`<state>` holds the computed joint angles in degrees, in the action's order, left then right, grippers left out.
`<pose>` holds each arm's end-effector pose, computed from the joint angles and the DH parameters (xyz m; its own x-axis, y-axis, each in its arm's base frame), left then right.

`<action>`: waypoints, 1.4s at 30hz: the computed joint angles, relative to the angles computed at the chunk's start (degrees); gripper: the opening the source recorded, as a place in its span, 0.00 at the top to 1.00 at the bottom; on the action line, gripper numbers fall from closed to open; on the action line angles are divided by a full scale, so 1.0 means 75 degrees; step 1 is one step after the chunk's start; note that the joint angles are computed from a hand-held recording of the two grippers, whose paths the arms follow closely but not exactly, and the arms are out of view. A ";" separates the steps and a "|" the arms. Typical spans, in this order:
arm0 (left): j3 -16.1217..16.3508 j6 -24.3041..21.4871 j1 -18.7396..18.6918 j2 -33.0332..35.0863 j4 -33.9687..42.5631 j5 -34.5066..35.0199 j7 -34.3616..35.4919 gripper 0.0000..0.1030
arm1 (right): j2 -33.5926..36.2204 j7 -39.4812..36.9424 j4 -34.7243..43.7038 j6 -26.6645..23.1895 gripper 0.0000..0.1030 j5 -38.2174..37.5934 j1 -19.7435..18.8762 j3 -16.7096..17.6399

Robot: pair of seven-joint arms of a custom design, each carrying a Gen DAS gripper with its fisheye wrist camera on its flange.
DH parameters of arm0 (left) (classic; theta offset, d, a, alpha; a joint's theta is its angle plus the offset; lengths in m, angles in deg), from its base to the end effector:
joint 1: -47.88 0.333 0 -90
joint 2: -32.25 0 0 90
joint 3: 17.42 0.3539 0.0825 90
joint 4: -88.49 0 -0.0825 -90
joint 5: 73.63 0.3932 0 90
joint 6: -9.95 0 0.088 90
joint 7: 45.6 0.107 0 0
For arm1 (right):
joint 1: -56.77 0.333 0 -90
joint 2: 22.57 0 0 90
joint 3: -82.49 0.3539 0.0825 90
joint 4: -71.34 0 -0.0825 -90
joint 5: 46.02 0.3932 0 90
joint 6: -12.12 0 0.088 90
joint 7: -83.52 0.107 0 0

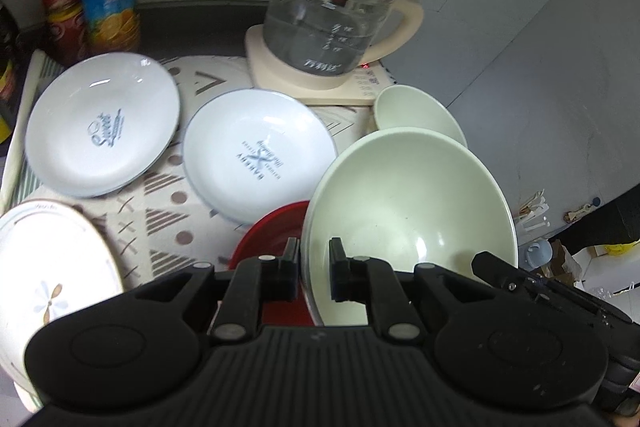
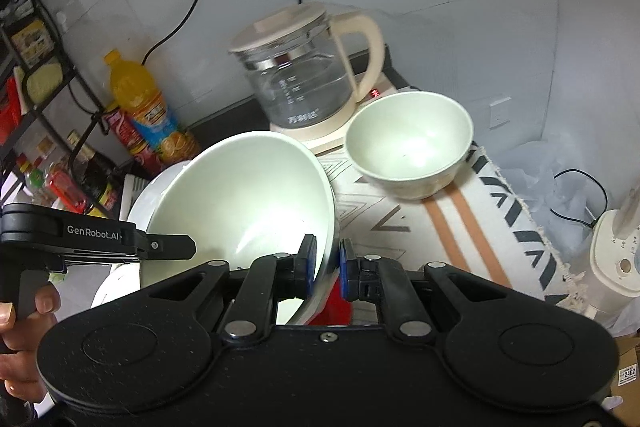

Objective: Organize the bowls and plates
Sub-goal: 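Carry the large green bowl over the red bowl and lower it inside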

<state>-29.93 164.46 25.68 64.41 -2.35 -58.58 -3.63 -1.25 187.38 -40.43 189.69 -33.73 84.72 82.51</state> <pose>0.6405 -0.4137 0.4063 0.0131 -0.9465 0.3223 -0.8870 -0.1598 -0.4331 0.6138 0.3058 0.4082 0.1486 -0.9374 -0.3149 -0.7743 0.0877 -0.6267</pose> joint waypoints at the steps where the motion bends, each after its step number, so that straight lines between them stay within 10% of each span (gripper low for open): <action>1: -0.0006 0.0055 0.0025 -0.0060 -0.0117 -0.0021 -0.0017 0.90 | -0.0001 0.0018 0.0008 -0.0046 0.89 -0.0031 0.0058 -0.0034; 42: -0.0195 -0.1103 0.0247 0.0705 0.0389 -0.0933 -0.0317 0.90 | 0.0905 0.0819 0.1054 -0.1242 0.90 -0.1445 0.0503 -0.0523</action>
<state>-31.39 156.19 27.53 69.69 0.57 -65.57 -6.01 5.54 193.53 -32.52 180.37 -44.57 88.49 78.58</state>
